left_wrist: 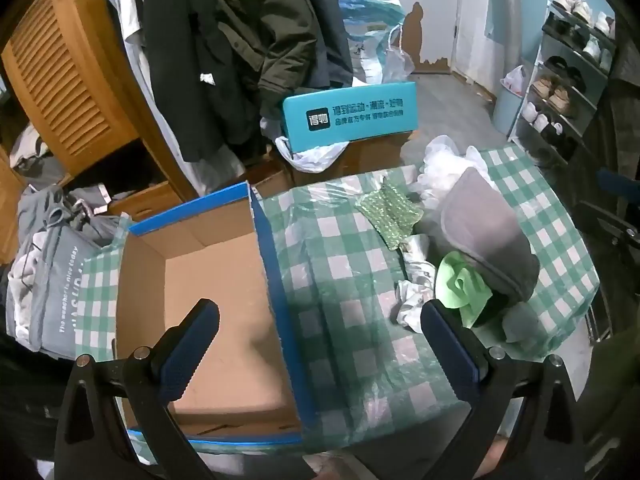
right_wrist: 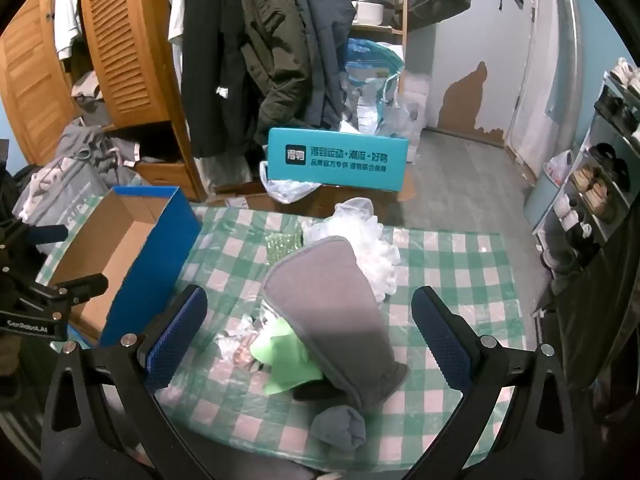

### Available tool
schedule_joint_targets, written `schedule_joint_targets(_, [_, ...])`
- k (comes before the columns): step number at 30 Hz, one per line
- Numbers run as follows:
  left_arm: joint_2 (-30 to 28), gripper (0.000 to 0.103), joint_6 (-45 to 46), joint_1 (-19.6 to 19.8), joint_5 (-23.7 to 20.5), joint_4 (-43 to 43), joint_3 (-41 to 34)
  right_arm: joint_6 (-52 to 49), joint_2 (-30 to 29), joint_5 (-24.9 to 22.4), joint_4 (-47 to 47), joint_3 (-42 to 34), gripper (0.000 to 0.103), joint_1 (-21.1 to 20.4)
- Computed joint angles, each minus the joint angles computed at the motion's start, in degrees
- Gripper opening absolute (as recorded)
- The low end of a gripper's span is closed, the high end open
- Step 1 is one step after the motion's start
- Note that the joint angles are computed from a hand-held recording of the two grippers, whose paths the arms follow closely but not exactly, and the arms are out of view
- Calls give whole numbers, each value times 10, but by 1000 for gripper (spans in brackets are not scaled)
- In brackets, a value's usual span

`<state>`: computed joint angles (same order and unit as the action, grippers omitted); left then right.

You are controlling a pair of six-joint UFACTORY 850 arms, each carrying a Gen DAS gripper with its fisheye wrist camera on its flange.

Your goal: Organize soft objects

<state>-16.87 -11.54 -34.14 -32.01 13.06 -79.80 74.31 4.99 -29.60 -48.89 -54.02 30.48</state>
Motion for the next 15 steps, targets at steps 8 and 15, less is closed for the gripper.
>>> schedule_joint_targets(8, [1, 102, 10, -1, -2, -14, -1, -3, 3, 3, 1, 3, 101, -2])
schedule_joint_targets(15, [-1, 102, 11, -2, 0, -20, -2, -2, 4, 3, -1, 2, 101, 0])
